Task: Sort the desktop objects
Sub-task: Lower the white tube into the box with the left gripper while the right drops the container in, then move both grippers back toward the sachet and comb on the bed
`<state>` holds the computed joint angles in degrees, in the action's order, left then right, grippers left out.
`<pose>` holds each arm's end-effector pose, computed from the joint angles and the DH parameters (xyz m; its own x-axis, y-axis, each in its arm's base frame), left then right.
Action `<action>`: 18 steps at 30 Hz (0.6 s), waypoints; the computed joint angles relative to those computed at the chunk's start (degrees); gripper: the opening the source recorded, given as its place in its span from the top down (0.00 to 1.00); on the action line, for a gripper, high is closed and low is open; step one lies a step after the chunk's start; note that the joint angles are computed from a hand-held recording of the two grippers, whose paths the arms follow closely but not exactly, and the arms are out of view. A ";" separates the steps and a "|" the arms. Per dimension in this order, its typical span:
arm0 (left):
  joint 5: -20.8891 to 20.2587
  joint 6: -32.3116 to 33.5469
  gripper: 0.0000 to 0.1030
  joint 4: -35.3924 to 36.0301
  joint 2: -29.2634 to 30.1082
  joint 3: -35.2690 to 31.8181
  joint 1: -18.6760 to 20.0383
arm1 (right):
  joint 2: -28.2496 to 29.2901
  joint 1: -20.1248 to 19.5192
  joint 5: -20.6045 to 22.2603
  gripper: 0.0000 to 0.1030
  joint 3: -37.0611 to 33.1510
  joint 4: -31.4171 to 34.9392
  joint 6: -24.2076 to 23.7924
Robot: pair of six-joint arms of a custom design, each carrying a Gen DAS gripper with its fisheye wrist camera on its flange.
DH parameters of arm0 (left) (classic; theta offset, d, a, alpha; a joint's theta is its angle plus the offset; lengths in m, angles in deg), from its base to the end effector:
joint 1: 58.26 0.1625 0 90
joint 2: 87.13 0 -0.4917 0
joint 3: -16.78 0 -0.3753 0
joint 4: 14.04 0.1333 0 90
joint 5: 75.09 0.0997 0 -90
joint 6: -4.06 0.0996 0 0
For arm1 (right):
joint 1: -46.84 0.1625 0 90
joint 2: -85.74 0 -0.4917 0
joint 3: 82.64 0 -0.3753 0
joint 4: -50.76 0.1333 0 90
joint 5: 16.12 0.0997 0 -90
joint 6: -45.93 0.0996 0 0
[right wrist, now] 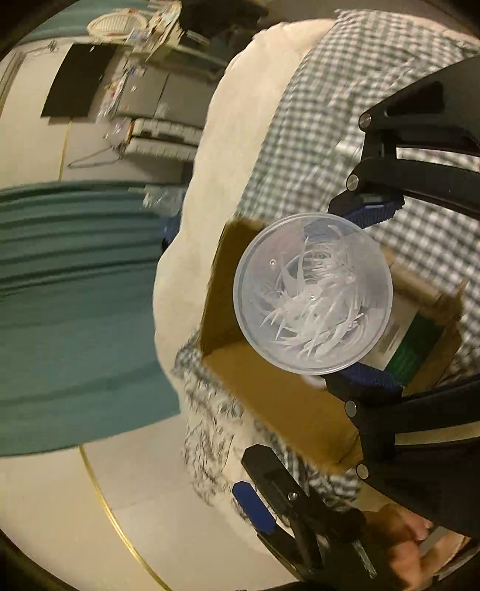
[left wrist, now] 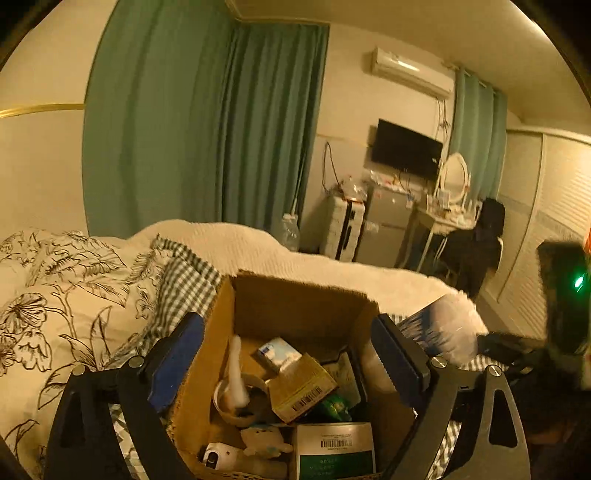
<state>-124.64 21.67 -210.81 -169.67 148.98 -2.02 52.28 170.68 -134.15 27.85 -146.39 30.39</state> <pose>-0.0714 -0.4630 0.4065 -0.8003 0.1079 -0.5898 0.5706 0.4394 -0.6938 0.4198 -0.4708 0.0419 -0.7038 -0.4774 0.5261 -0.6957 0.6130 -0.3746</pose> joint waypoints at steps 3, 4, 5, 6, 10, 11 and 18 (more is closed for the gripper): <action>-0.15 -0.35 0.07 -0.13 -0.83 0.12 -0.34 | 1.85 0.32 -0.01 0.14 0.32 -5.76 -1.83; -0.22 -0.37 0.07 -0.25 -1.04 0.28 -0.53 | 1.99 0.30 0.27 0.14 0.81 -8.02 -2.29; -0.20 -0.45 0.07 -0.31 -1.22 0.54 -0.90 | 1.75 0.21 0.79 0.14 1.32 -9.40 -2.01; -0.17 -0.49 0.07 -0.35 -1.26 0.71 -1.16 | 1.22 -0.30 1.57 0.14 2.14 -10.58 -1.70; 0.01 -0.44 0.07 -0.87 -0.92 1.83 -2.71 | -1.25 -2.07 2.41 0.14 4.81 -15.52 0.56; 0.09 -0.35 0.07 -1.23 -0.72 2.30 -3.22 | -2.10 -2.59 2.09 0.14 5.61 -16.46 0.84; 1.49 -0.25 0.07 -4.68 2.68 6.14 -7.86 | -5.93 -6.24 -4.18 0.14 10.91 -21.94 -1.96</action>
<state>-123.15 21.42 -215.49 -166.99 155.11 -9.88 46.36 164.45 -138.33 38.76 -168.33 28.43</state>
